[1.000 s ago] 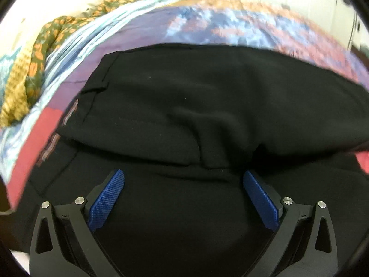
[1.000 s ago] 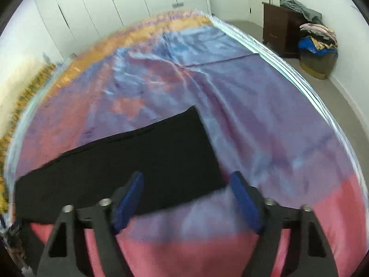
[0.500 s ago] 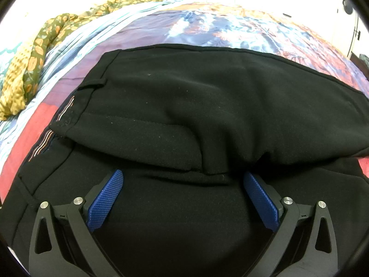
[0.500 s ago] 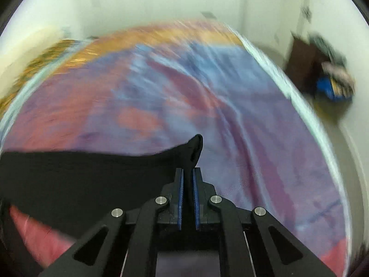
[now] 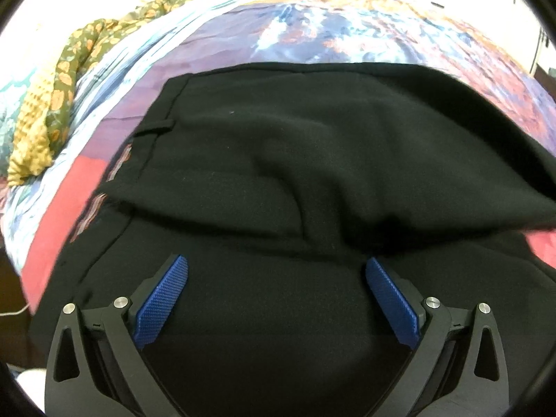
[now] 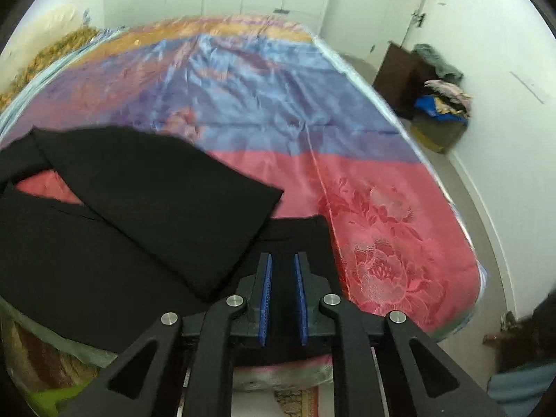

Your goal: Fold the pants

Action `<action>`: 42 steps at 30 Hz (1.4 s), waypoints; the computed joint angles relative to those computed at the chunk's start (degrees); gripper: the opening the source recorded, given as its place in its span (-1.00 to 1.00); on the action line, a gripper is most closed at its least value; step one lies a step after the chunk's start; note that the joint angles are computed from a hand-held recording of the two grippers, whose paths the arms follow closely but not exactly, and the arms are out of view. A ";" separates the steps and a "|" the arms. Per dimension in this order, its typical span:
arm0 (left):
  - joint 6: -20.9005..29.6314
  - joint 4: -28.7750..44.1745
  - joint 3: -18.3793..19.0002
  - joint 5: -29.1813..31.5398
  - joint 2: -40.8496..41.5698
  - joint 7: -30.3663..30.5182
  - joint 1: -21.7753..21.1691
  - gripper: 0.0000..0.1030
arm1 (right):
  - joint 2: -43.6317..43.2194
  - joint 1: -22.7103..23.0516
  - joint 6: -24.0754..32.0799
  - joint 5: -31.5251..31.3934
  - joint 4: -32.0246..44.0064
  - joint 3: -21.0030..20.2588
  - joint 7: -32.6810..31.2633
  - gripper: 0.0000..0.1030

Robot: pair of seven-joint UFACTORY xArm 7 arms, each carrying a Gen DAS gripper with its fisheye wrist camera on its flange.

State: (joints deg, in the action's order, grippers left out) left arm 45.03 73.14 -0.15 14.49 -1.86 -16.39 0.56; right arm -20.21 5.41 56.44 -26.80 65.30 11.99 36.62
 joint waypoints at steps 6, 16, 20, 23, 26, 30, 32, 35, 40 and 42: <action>-8.56 -14.72 -0.96 -8.55 -15.47 7.38 -2.06 0.99 | 6.32 3.54 -5.37 -5.15 5.36 7.26 14.86 0.99; -8.28 -18.33 0.53 -15.34 -16.64 11.85 -2.56 0.99 | 33.70 15.00 -0.37 -12.61 20.98 8.11 22.55 1.00; -6.76 -17.86 -0.77 -14.45 -15.33 10.90 -1.78 0.99 | 34.27 17.99 -5.07 -16.98 18.21 4.17 27.26 1.00; -5.22 -16.98 -0.66 -15.12 -14.87 10.40 -1.88 0.99 | 33.27 18.60 -10.50 -16.12 15.19 1.71 28.91 1.00; -4.94 -16.81 -0.43 -15.78 -14.58 10.91 -2.04 0.99 | 32.82 21.11 -12.67 -18.77 14.06 -0.61 30.14 1.00; -5.44 -17.18 -0.16 -15.43 -14.51 11.88 -1.83 0.99 | 31.98 22.73 -16.10 -17.77 13.00 -3.52 30.30 1.00; -5.80 -17.33 -0.04 -15.62 -14.44 12.44 -1.79 0.99 | 31.04 23.40 -16.29 -17.41 12.66 -4.27 30.36 1.00; -6.02 -17.43 0.08 -15.99 -14.44 13.07 -1.74 0.99 | 30.54 23.84 -16.70 -17.49 12.25 -4.76 30.33 1.00; -6.22 -17.85 -0.20 -15.69 -14.95 13.06 -1.50 0.99 | 28.70 23.09 -17.22 -15.23 10.60 -4.35 27.19 1.00; -5.74 -17.25 -0.37 -15.39 -14.56 12.58 -1.36 0.99 | 28.80 22.84 -16.64 -14.04 10.99 -4.05 25.81 1.00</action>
